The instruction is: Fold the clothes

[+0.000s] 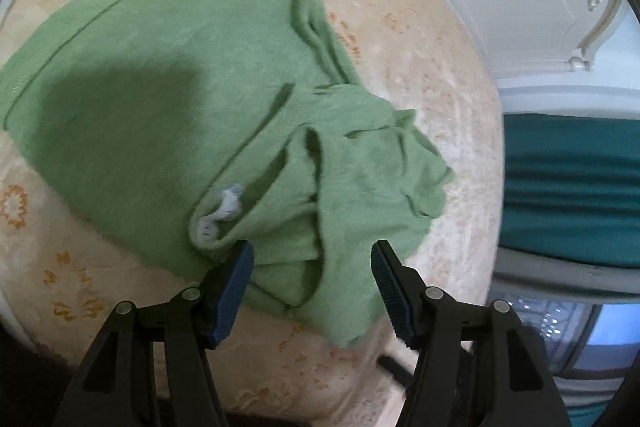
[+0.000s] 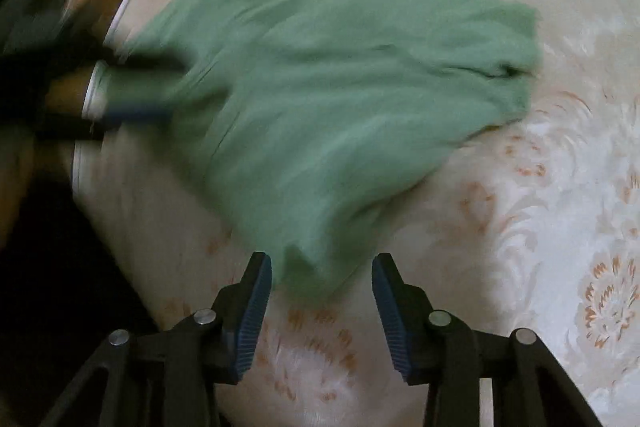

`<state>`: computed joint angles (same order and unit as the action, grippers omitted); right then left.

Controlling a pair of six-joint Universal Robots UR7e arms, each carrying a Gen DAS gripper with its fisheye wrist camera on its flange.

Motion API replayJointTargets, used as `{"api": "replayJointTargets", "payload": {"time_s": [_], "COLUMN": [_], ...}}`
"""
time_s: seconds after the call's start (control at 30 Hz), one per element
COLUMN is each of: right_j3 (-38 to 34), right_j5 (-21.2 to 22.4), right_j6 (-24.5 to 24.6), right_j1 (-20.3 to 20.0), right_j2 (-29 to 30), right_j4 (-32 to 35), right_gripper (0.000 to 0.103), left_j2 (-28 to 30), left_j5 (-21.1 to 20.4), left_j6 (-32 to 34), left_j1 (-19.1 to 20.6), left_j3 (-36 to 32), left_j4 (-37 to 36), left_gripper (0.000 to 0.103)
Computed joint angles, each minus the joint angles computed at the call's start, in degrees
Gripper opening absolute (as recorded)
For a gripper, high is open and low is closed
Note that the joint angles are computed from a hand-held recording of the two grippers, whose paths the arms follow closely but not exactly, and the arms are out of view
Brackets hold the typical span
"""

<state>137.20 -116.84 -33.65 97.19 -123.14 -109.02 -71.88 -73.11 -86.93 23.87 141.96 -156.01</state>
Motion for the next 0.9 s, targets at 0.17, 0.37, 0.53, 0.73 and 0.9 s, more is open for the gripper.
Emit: {"api": "replayJointTargets", "payload": {"time_s": [0.17,0.37,0.53,0.73,0.9], "right_j3": [6.27,7.34,1.85,0.86,-3.88], "right_j5": [-4.59,-6.06,-1.88,-2.14,7.34], "right_j6": [-5.52,-1.79,4.26,6.05,10.4], "right_j1": [2.75,0.57,1.64,-9.24,-17.82], "right_j2": [-1.61,0.79,-2.94,-5.25,-1.91], "right_j4": [-7.33,-12.61,-3.34,8.8,8.89], "right_gripper": [0.036,0.008,0.004,0.0,0.017], "left_j2": [-2.3,-1.69,2.51,4.59,10.5], "left_j5": [2.17,1.65,0.55,-0.82,5.17], "left_j6": [-0.43,2.45,4.69,11.03,28.1], "left_j1": [-1.39,-0.12,1.08,-1.97,-10.15], "left_j3": [-3.96,-5.92,-8.28,-11.38,-15.82], "left_j4": [14.36,16.93,16.69,24.1,31.47], "left_gripper": [0.063,0.063,0.063,0.063,0.063]}}
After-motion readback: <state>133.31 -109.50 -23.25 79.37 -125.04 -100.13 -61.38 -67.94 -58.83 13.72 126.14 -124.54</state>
